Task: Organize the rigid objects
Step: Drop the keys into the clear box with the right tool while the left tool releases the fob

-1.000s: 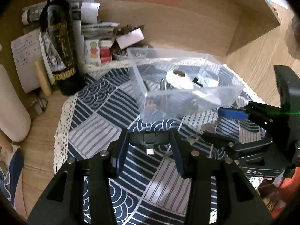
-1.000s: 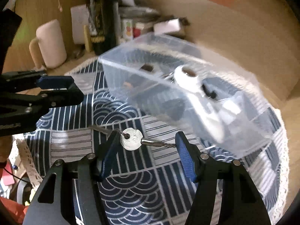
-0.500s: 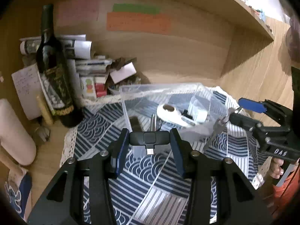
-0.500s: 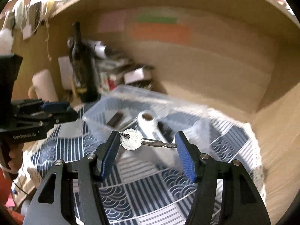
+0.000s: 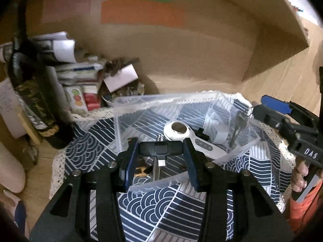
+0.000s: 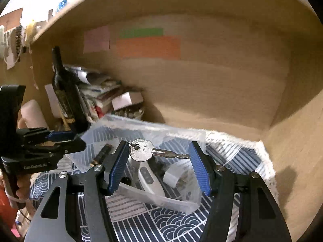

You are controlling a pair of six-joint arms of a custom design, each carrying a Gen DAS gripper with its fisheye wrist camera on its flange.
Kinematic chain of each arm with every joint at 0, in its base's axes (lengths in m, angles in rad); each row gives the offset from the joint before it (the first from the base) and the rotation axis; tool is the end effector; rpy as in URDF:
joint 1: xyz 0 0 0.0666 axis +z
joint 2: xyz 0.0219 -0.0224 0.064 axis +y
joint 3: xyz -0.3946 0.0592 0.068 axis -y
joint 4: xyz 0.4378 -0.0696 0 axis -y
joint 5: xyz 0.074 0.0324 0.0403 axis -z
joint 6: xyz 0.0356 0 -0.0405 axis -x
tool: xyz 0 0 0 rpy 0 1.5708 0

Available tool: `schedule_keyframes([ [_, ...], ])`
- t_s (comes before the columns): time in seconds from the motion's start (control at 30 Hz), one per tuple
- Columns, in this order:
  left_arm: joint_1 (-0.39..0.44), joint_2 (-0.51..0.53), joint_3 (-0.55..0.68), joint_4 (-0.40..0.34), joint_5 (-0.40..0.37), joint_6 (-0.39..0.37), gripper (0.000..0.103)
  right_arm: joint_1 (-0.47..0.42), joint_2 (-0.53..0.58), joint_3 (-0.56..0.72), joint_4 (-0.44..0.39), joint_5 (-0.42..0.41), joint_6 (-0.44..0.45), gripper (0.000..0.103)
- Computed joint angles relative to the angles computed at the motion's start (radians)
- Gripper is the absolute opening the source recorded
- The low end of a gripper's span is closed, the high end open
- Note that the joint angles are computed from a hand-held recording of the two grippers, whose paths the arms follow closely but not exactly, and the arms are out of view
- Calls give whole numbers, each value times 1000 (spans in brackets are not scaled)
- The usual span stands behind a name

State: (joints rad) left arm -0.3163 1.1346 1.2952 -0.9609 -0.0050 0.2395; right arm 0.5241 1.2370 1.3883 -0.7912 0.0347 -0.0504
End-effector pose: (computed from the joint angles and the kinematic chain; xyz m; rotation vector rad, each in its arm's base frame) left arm 0.4040 -0.1325 0.5082 0.0892 2.3850 -0.2598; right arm 0.4142 0.2375 0.5261 -0.5031 2.1669 0.2795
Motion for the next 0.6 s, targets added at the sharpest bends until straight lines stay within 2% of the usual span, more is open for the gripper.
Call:
schedule_keyframes([
  [0.2,-12,72,30,-31,8,-8,44,-1,79,26,-61,-43,26,58],
  [0.37,-15,94,33,-34,16,-11,44,-2,116,42,-87,-55,39,58],
  [0.53,-17,95,30,-21,16,-8,57,-4,136,56,-115,-70,41,58],
  [0.6,-22,86,28,-14,5,-11,58,-3,132,55,-114,-64,42,59],
])
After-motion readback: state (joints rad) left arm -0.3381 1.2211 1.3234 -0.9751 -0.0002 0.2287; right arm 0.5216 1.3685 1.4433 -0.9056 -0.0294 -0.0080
